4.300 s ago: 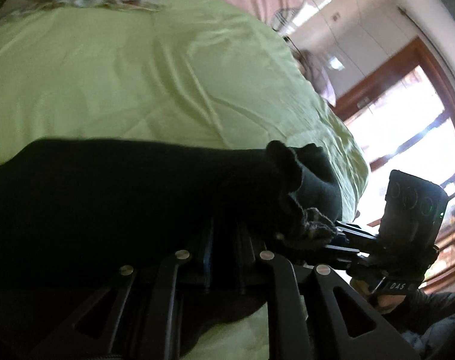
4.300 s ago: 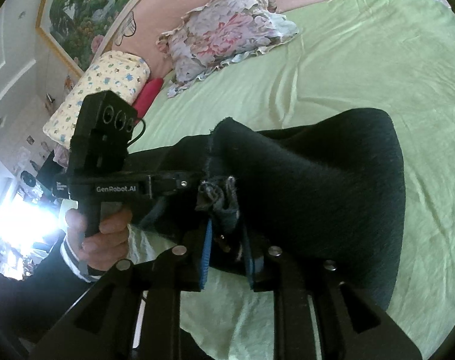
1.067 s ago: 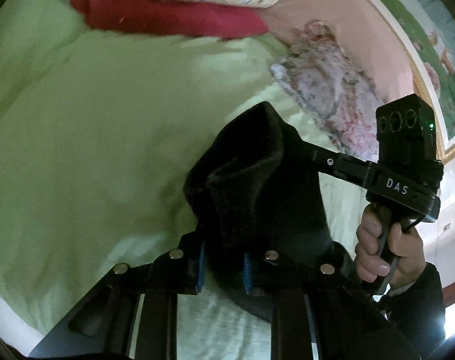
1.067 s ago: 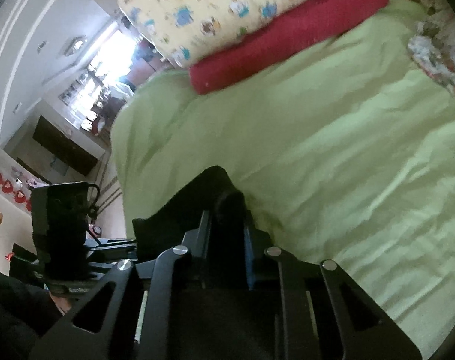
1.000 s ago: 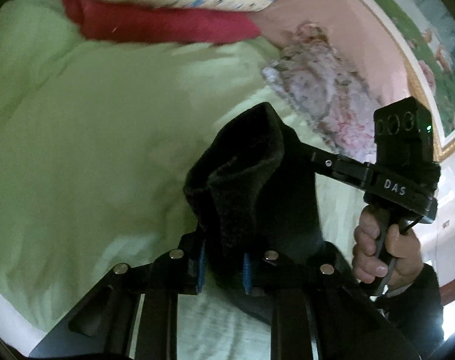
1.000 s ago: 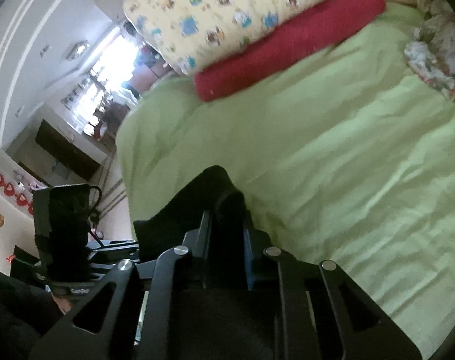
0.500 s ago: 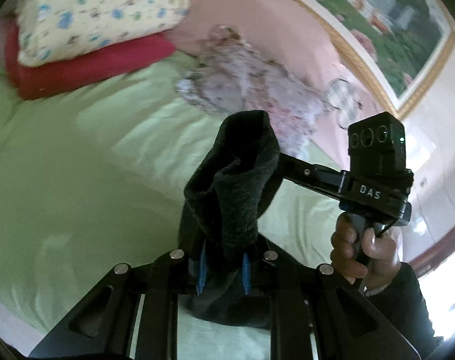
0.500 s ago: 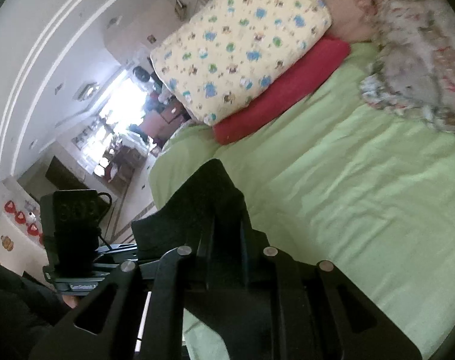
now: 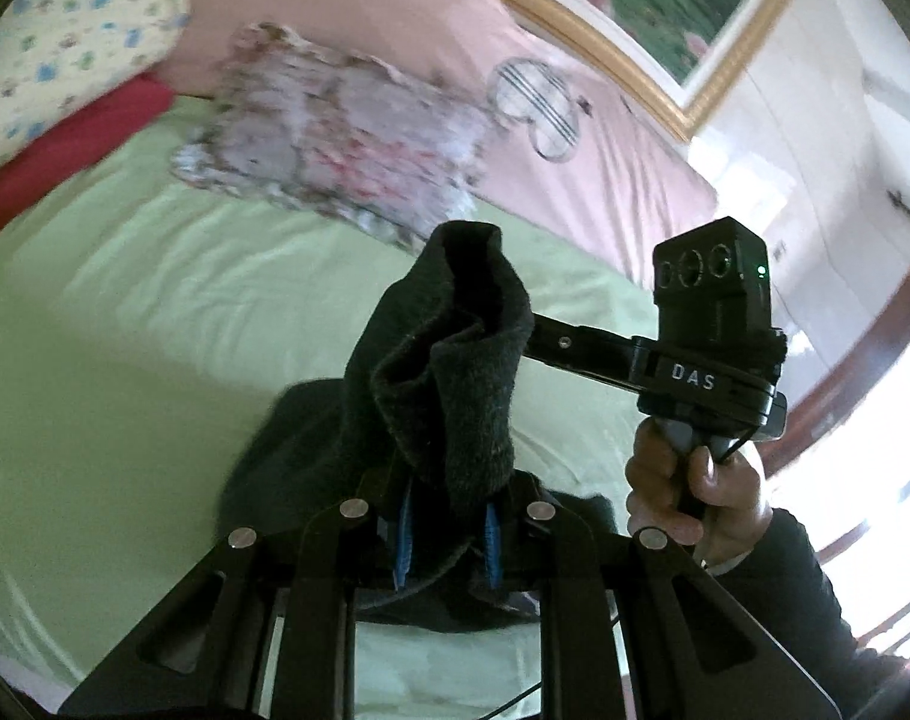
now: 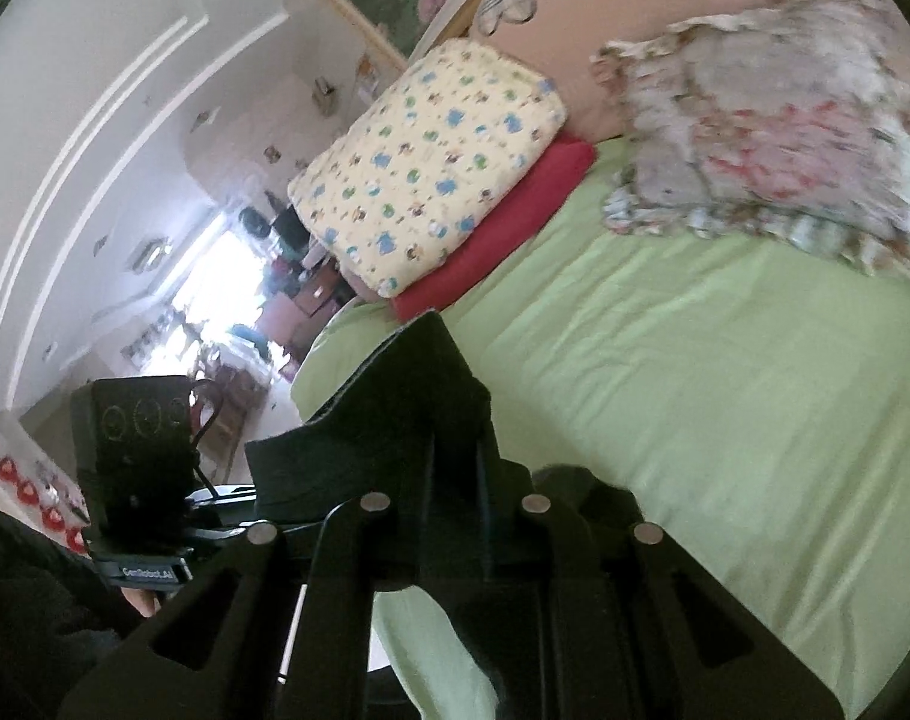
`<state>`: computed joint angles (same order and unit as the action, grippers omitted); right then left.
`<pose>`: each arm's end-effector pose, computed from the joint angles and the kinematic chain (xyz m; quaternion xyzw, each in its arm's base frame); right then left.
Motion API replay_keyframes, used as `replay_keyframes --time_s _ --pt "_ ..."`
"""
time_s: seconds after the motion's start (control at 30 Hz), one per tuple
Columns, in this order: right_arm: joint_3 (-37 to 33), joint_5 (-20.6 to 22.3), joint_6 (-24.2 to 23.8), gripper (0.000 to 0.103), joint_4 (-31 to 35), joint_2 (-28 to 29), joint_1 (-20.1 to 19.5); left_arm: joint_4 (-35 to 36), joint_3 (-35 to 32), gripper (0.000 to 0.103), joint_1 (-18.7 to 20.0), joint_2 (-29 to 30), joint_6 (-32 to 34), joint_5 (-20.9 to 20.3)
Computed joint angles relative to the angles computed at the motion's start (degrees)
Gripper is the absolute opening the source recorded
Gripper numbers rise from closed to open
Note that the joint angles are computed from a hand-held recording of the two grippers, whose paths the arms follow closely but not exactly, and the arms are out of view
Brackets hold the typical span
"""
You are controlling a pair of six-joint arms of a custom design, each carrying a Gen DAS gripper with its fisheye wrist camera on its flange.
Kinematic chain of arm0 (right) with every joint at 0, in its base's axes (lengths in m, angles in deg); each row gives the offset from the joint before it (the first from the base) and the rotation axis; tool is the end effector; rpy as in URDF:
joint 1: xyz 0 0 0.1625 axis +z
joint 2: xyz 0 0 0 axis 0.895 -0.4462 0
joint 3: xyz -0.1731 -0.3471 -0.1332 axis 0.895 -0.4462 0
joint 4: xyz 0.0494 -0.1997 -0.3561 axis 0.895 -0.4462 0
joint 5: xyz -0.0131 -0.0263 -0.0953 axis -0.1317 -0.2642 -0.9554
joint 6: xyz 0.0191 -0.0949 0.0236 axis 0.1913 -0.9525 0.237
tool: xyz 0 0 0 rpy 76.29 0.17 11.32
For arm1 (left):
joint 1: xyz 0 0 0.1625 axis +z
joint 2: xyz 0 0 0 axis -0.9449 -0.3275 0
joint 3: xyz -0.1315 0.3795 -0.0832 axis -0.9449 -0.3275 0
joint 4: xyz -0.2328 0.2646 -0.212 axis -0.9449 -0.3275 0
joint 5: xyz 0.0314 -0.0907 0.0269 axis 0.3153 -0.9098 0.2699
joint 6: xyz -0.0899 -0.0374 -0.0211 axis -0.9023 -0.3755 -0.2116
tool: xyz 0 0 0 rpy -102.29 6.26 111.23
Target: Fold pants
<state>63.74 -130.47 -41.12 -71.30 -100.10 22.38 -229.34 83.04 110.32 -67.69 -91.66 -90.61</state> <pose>0.1165 -0.5476 0.3510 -0.2520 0.9146 -0.3160 0.0131 -0.3756 -0.5086 0.1506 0.3142 0.9303 -0.1893 0.0077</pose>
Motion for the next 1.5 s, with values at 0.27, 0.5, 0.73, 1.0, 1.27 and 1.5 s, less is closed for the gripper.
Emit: replay_keyframes --time_s 0.27,0.5,0.73,1.0,1.27,1.5 --pt "10.01 6.43 -0.42 0.012 -3.45 -10.20 -8.50 1.53 0.77 0.017 -4.19 4.01 1.72 -2.61" --pt "15.80 11.54 -1.29 0.012 -4.31 -16.42 -15.74 2.82 0.63 0.017 -6.19 6.82 3.04 -3.33" --pt "20.12 16.70 -2.42 0.011 -4.90 -20.42 -22.87 3.90 -0.42 0.017 -7.41 10.02 5.13 -2.59" --pt "22.77 18.69 -2.31 0.006 -6.20 -22.52 -27.89 6.70 -1.79 0.018 -8.22 12.95 7.60 -2.24" --pt "27.36 16.59 1.98 0.006 -14.24 -26.52 -31.12 6.33 -1.52 0.047 -6.99 13.01 9.46 -5.57" --pt "33.11 13.63 5.58 0.064 -23.91 -31.69 -30.81 6.15 -0.94 0.057 -5.82 11.51 9.86 -9.44"
